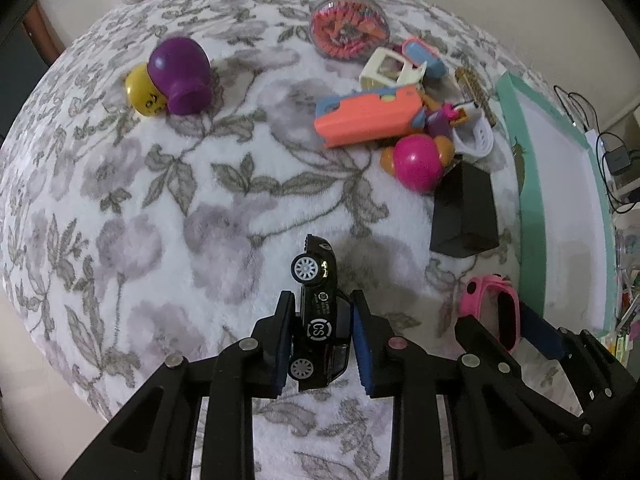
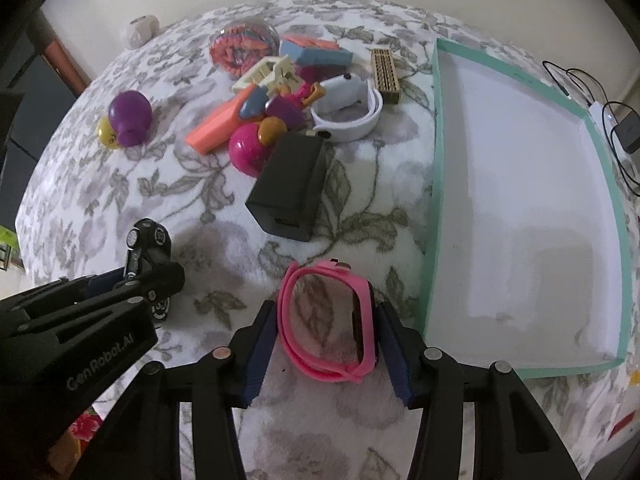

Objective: Organize rigid objects
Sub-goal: 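Carry the black car and pink band into the teal tray and release both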

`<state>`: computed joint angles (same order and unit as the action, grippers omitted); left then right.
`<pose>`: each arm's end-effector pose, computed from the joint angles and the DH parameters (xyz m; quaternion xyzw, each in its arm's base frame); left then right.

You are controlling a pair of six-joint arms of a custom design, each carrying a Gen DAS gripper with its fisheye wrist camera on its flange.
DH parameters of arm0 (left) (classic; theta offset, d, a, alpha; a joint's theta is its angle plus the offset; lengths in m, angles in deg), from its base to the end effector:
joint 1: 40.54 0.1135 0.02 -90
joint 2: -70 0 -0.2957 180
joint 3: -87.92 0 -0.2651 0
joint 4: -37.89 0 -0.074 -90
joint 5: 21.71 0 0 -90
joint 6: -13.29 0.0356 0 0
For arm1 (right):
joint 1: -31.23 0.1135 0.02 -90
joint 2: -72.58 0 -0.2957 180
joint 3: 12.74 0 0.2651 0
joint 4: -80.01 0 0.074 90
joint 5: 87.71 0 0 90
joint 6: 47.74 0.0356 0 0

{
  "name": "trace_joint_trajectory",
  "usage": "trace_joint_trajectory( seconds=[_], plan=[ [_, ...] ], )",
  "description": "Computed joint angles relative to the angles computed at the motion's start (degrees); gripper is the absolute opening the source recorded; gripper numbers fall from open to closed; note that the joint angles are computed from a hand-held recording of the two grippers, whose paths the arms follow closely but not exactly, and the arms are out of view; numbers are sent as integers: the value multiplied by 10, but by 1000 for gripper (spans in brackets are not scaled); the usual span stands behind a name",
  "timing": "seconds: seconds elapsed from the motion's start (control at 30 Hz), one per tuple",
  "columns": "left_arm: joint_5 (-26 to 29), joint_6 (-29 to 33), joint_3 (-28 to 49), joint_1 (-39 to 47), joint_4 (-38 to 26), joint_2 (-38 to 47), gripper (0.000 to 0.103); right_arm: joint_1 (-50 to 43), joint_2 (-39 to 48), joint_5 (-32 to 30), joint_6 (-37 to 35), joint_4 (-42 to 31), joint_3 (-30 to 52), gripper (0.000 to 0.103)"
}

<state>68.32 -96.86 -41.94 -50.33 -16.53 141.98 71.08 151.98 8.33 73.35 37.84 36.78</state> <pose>0.1977 -0.0341 0.1896 -0.0896 0.9888 -0.0311 0.1155 0.1783 0.1440 0.1680 -0.0671 0.9841 0.0480 0.1571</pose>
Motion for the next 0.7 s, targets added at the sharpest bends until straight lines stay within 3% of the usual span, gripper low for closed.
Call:
trace_joint_trajectory(
  seconds=[0.23, 0.5, 0.7],
  plan=[
    [-4, -14, 8, 0, 7, -36, 29, -23, -64, -4, 13, -12, 0, 53],
    [-39, -30, 49, -51, 45, -57, 29, -29, -117, 121, 15, -12, 5, 53],
    [-77, -30, 104, -109, 70, -14, 29, -106, -164, 121, -18, -17, 12, 53]
  ],
)
